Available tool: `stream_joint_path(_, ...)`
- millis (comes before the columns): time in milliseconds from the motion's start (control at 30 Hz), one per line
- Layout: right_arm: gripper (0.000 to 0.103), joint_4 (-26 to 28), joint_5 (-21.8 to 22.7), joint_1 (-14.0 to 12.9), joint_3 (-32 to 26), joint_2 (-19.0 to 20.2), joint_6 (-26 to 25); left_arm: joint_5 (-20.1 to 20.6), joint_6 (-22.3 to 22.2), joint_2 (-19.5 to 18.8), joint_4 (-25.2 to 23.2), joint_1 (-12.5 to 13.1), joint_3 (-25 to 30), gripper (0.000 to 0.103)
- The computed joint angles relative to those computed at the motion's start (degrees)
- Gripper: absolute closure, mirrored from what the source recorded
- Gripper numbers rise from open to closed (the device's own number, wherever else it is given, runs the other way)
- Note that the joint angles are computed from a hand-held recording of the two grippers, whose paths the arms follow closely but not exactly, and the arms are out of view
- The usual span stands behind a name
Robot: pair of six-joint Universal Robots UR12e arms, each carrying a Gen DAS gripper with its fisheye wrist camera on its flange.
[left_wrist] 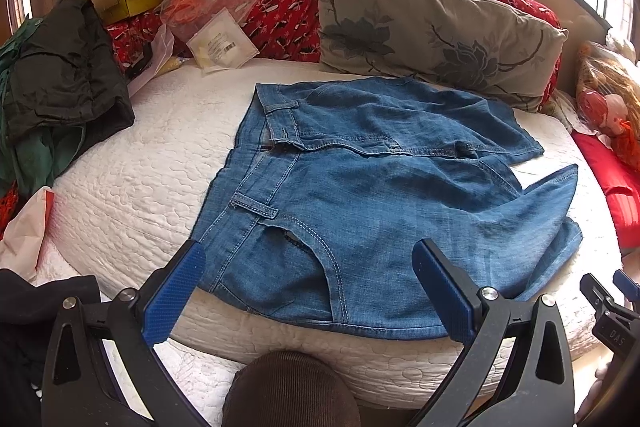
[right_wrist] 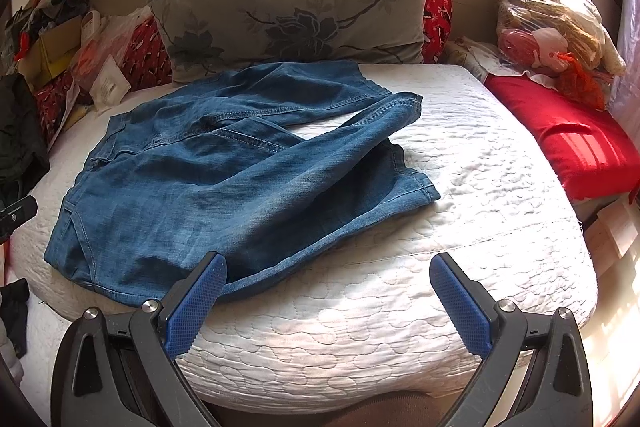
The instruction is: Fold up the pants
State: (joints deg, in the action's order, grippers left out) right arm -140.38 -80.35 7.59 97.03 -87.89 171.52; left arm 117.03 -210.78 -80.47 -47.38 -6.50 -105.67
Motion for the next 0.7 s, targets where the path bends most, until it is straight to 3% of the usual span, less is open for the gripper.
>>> stream_joint_path(133,0.001,5.2,5.9,-2.6,-2.1,1.3,2.8,-2.6,-0.7,0.1,-3.1,1.6,0.4,0.0)
stream_joint_path(267,0.001,6.6,4.8,-5.4,-4.5,3.4,6.2,-8.2,-2.5,1.0,-9.2,6.1,0.4,0.0)
stream_joint_path(400,0.001,10.4,4.1,-7.2,-8.1,6.4,7.5,-21.8,-4.9,2.9,-12.8,13.3,-1.5,0.0)
stream_joint_path(533,0.002,13.6,4.7,-7.5,-11.3,9.5,7.7,-33.3,-11.0,5.1,-12.2,19.2,-4.8,0.0)
stream_joint_path(700,0.003,16.8,4.6,-6.6,-14.2,12.6,8.1,-41.5,-15.6,5.4,-10.2,22.3,-7.0,0.0)
